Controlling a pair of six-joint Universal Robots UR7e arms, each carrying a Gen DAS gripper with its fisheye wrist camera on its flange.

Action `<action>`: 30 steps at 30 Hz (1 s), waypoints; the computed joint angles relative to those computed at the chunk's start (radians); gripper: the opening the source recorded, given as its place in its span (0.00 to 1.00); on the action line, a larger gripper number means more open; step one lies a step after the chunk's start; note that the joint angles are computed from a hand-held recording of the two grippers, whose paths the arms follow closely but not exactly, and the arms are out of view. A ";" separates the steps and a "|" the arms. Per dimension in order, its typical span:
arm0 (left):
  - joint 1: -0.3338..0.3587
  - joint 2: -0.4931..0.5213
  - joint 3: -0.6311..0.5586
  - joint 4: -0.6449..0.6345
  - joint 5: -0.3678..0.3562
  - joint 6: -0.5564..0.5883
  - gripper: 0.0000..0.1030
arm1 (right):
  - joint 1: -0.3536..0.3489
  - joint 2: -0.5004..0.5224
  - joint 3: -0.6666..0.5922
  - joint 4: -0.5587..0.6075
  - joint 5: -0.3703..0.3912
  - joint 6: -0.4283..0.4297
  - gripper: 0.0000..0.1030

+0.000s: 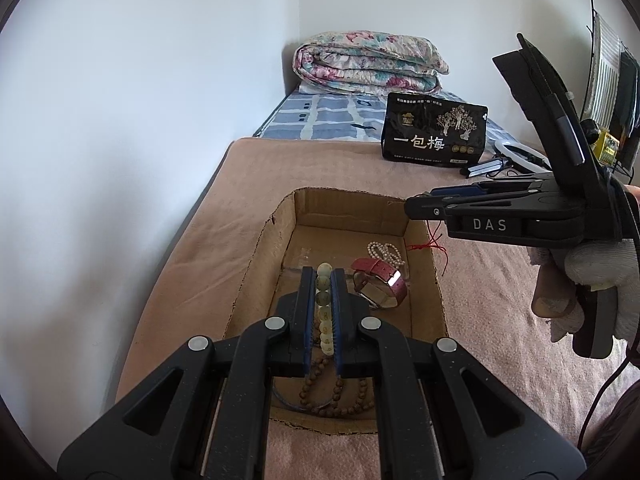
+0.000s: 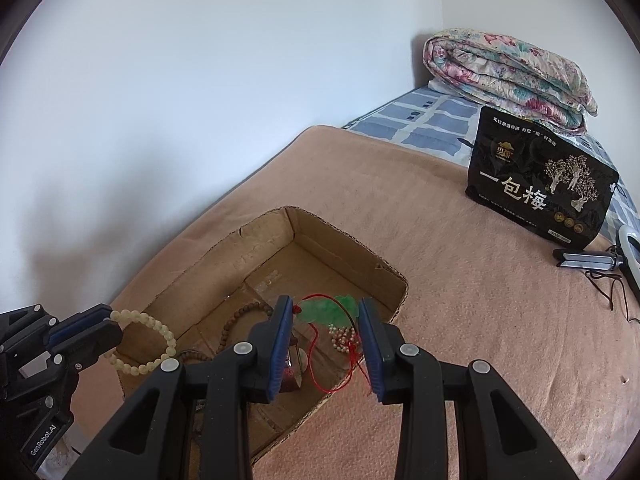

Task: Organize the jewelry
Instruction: 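Carry the bracelet and jade pendant into the cardboard box, then open both tools to release the bracelet and pendant in the box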

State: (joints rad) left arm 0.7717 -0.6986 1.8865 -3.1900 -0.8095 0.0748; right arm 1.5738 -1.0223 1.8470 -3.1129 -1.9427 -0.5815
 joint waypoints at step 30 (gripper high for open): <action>0.033 0.011 -0.023 0.015 -0.041 -0.037 0.56 | 0.003 0.042 -0.042 -0.002 0.003 -0.005 0.78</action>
